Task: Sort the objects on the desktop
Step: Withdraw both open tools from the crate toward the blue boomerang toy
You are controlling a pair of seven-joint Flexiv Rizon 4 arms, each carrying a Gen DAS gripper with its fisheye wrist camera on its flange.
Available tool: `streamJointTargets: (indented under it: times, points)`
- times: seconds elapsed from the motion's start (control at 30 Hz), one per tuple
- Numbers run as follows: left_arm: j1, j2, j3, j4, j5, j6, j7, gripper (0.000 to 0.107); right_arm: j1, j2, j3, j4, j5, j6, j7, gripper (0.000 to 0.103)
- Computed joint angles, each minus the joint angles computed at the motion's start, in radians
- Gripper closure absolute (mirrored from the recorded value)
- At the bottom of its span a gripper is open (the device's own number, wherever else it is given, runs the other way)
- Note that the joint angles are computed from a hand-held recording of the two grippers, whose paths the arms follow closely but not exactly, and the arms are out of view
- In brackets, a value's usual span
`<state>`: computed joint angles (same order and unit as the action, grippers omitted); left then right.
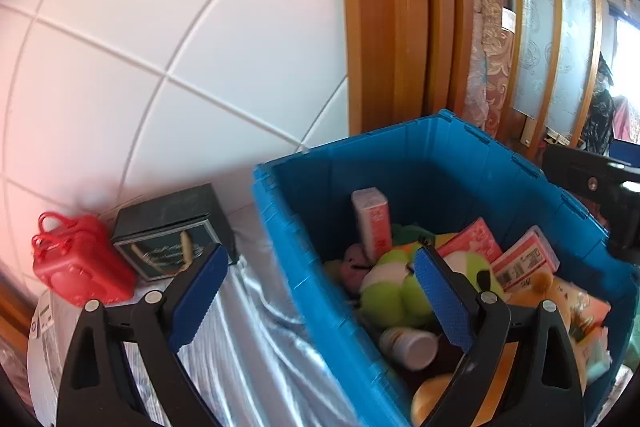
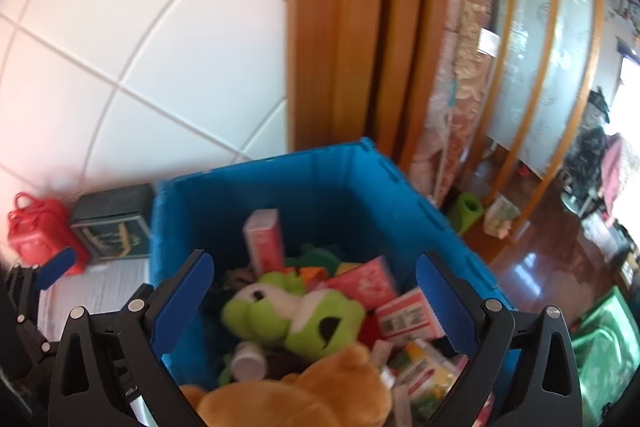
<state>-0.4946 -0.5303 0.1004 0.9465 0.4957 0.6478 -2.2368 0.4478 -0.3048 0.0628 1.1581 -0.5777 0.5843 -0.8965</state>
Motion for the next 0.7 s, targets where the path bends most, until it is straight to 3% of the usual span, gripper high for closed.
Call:
streamJointTargets:
  times: [0.3,0.53,0.7]
  points:
    - [-0.001,0.272,0.011,0.380,0.135,0.069,-0.176,0.011,0.038,0.103,0.078,0.155,0.020,0.110,0.008,0.000]
    - [0.020,0.515,0.002,0.699,0.278,0.058,-0.351,0.011,0.086,0.143,0.141,0.264,0.037,0.267,0.012,0.000]
    - [0.062,0.704,-0.009,0.942,0.348,-0.001,-0.450,0.011,0.144,0.111,0.152,0.329,-0.011,0.381,0.072,0.000]
